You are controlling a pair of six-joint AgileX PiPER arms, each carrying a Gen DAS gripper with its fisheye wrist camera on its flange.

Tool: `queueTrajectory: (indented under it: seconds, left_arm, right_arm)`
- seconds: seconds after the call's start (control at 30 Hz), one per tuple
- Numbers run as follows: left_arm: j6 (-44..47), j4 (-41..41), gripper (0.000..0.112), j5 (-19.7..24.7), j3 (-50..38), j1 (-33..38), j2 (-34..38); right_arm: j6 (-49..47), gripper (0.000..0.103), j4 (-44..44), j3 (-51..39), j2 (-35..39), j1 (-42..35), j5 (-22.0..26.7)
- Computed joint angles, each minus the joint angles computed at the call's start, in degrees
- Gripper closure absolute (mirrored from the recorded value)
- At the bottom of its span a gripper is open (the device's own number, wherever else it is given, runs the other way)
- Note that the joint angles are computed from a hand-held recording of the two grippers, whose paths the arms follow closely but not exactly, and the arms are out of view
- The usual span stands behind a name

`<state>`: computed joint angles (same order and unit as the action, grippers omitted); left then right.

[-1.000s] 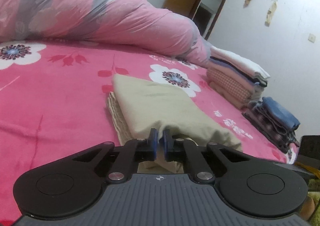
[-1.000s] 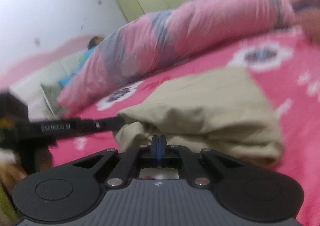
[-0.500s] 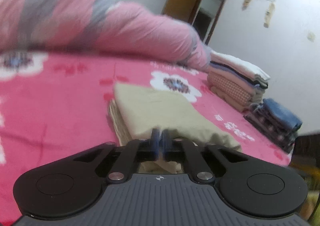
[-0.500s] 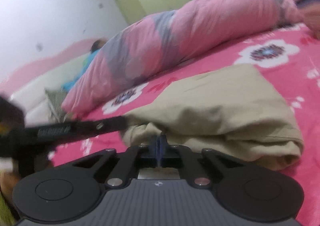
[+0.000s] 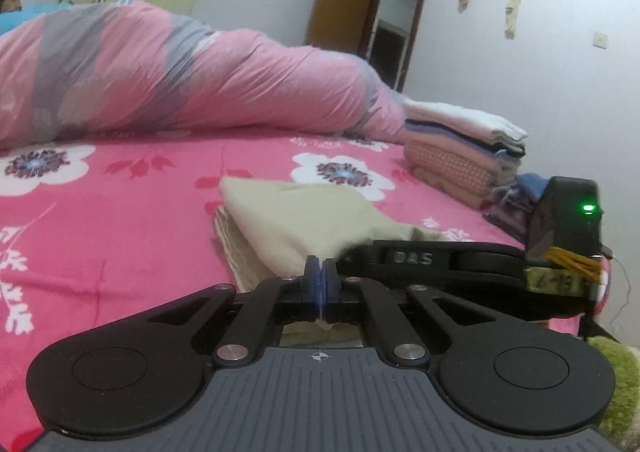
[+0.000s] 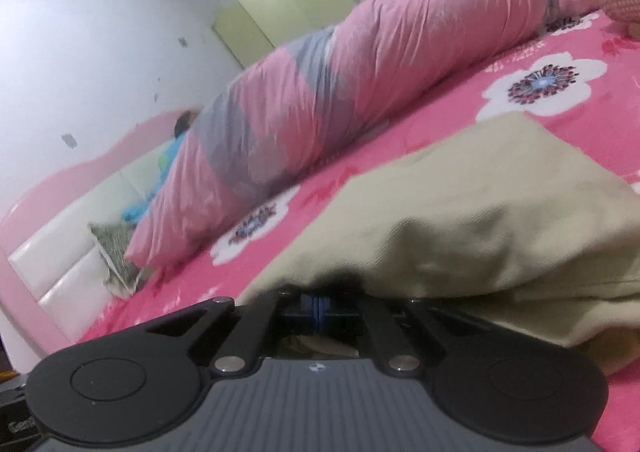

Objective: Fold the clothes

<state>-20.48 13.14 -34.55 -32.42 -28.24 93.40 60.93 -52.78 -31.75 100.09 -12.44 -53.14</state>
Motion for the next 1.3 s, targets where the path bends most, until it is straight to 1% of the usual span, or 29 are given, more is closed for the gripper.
queueTrajectory:
  seconds: [0.07,0.13,0.17,0.23,0.33,0.4,0.47,0.5,0.57,0.63,0.67,0.7,0.73,0.77,0.83,0.87,0.9,0.93,1.0,1.03,1.07,1.13,1.23,1.3]
  left_arm:
    - [0.77,-0.38,0.112,1.34,-0.72,-0.49,0.82]
    - [0.40,0.20,0.112,2.21,-0.60,-0.28,0.76]
    - [0.04,0.65,0.112,2.58,-0.44,-0.06,0.61]
    - [-3.68,4.56,0.112,1.79,0.62,1.54,-0.28]
    - [-8.94,8.60,0.112,-1.46,2.70,4.22,-1.51]
    - [-11.47,9.63,0.112,-2.91,3.49,5.56,-2.05]
    - [-14.50,10.76,0.110,-3.85,3.43,7.11,-1.83]
    - [-15.97,11.15,0.109,-3.89,3.14,7.78,-1.52]
    - [-18.90,12.02,0.109,-3.82,2.47,9.12,-0.99]
    - [-20.11,12.30,0.109,-3.99,2.49,9.93,-1.34]
    - [-20.52,12.35,0.109,-4.13,2.59,10.26,-1.59]
    - [-20.37,12.01,0.108,-4.12,2.75,10.39,-1.99]
    - [-19.88,11.47,0.106,-4.00,2.94,10.35,-2.44]
    - [-19.60,11.07,0.102,-3.99,3.13,10.34,-2.75]
    - [-19.53,10.81,0.099,-4.09,3.14,10.30,-2.79]
    - [-19.51,10.71,0.099,-4.14,3.09,10.26,-2.75]
    - [-19.50,10.62,0.099,-4.19,3.05,10.22,-2.70]
    - [-19.32,10.67,0.098,-4.16,2.89,10.20,-2.55]
    - [-19.02,11.39,0.091,-3.92,2.22,10.26,-1.98]
    - [-19.21,12.25,0.081,-3.69,1.69,10.38,-1.61]
    - [-19.87,13.52,0.069,-3.12,0.78,10.47,-1.02]
    - [-21.52,16.31,0.060,-1.89,-1.46,10.41,0.47]
    - [-23.25,20.30,0.060,-1.32,-4.42,10.04,2.47]
    - [-23.89,22.96,0.060,-1.38,-6.03,9.81,3.56]
  right_arm:
    - [1.49,0.103,1.60,-2.07,2.85,1.84,0.63]
    - [-1.82,0.102,5.42,-1.75,3.35,3.44,0.88]
    - [-2.51,0.102,5.95,-1.55,3.37,3.57,0.70]
    - [-0.53,0.100,1.78,0.03,2.16,0.19,-1.70]
    - [0.03,0.098,-3.87,4.06,-0.65,-6.66,-5.27]
    - [0.42,0.094,-7.22,6.40,-2.90,-10.57,-6.82]
    - [1.13,0.094,-11.91,7.55,-4.06,-14.03,-9.38]
    - [1.41,0.094,-13.91,7.95,-4.74,-15.25,-10.31]
    - [-1.24,0.094,-13.99,8.54,-7.18,-12.87,-9.24]
    - [-5.84,0.086,-13.17,9.05,-9.23,-9.16,-7.58]
    - [-7.88,0.073,-12.05,9.25,-10.15,-6.62,-6.01]
    - [-9.89,0.065,-10.75,9.32,-10.93,-4.01,-4.30]
    - [-12.08,0.064,-8.55,9.19,-11.20,-1.18,-2.25]
    - [-14.75,0.064,-5.18,8.87,-11.18,2.27,0.45]
    - [-20.30,0.065,2.77,7.90,-10.16,8.29,5.10]
    - [-24.13,0.073,8.50,7.45,-9.30,11.07,7.04]
    - [-26.21,0.095,12.13,7.12,-8.77,12.51,8.17]
    - [-26.25,0.101,13.46,7.13,-8.54,12.53,7.91]
    - [-23.79,0.101,11.54,8.38,-9.37,9.85,4.60]
    - [-23.03,0.101,10.60,9.14,-10.01,8.52,3.15]
    - [-21.98,0.101,9.66,9.82,-10.54,7.19,1.85]
    - [-17.35,0.101,7.50,10.29,-10.15,4.76,0.27]
    - [-5.59,0.101,-1.29,8.46,-5.35,-1.68,-5.88]
    - [3.05,0.101,-8.36,6.11,0.00,-6.95,-12.09]
